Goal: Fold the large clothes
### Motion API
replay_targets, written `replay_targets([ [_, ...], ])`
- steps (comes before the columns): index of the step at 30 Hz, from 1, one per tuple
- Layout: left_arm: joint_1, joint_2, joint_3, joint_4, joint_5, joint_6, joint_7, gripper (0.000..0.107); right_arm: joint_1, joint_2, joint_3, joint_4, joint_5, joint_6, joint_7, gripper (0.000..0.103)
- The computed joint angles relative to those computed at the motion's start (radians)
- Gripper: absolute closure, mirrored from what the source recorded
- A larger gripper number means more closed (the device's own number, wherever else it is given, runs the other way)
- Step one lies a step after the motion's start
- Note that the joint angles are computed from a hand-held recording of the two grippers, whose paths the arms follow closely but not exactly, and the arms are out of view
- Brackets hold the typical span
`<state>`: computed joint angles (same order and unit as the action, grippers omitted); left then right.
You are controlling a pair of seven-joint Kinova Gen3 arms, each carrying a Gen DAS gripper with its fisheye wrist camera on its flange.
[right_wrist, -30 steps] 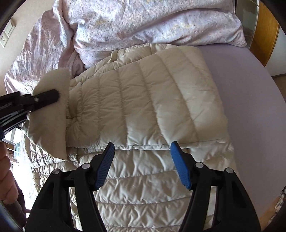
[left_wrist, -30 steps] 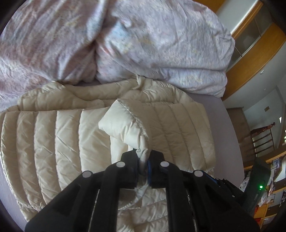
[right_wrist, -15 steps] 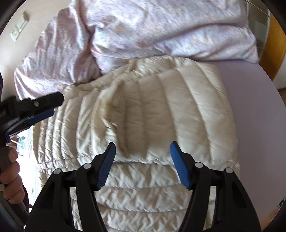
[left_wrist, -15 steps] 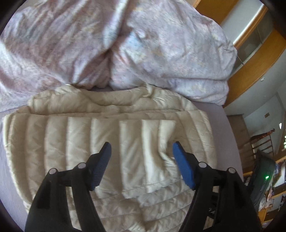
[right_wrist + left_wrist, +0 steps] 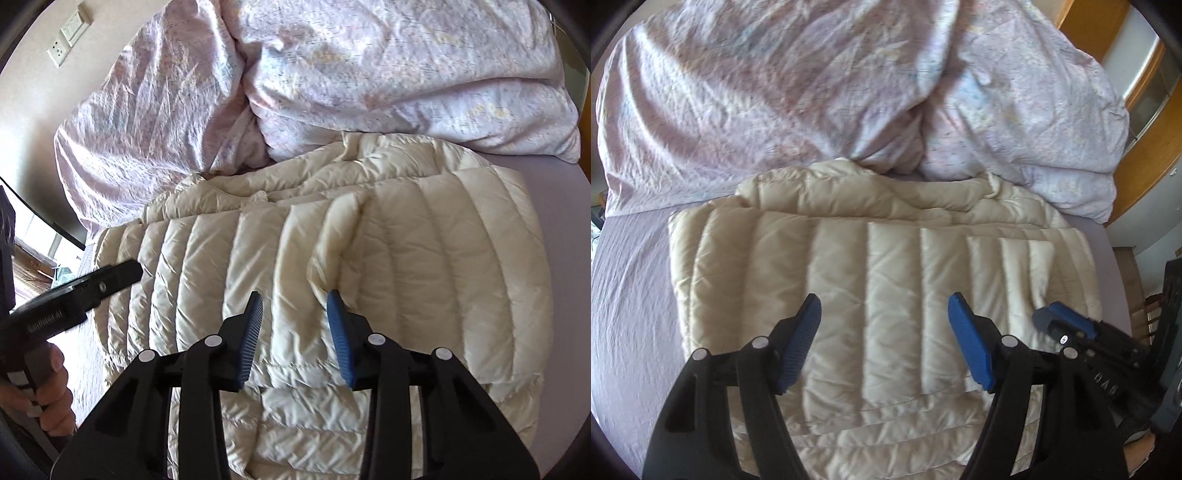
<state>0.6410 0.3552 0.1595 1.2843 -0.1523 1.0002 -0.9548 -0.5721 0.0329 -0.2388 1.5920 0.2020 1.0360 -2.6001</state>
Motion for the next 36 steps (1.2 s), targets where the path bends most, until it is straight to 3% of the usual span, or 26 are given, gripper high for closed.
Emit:
replay_targets([
  [8, -0.020, -0.009, -0.004, 0.034, -0.001, 0.000, -0.007, 0.036, -0.009, 0.051, 0.015, -0.029, -0.017, 0.002, 0.023, 0.067],
  [18, -0.025, -0.011, -0.008, 0.074, -0.015, 0.003, -0.002, 0.036, -0.025, 0.125, 0.046, -0.046, -0.022, 0.096, 0.012, 0.069],
  [25, -0.036, -0.041, -0.008, 0.124, -0.020, -0.009, 0.013, 0.036, -0.006, 0.163, 0.061, -0.062, -0.071, 0.112, 0.076, 0.067],
  [27, -0.043, -0.064, -0.006, 0.154, -0.024, -0.019, 0.012, 0.036, 0.010, 0.152, 0.069, -0.060, -0.112, 0.103, 0.113, 0.061],
  [29, -0.052, -0.093, -0.003, 0.193, -0.030, -0.029, 0.010, 0.036, 0.051, 0.113, 0.056, -0.038, -0.171, 0.071, 0.152, 0.033],
  [31, -0.067, -0.137, -0.001, 0.252, -0.035, -0.043, 0.007, 0.036, 0.049, 0.073, 0.061, -0.024, -0.168, 0.071, 0.155, 0.024],
  [36, -0.119, -0.260, 0.014, 0.403, -0.037, -0.056, 0.017, 0.033, 0.106, -0.059, 0.065, 0.047, -0.232, 0.095, 0.215, 0.022],
])
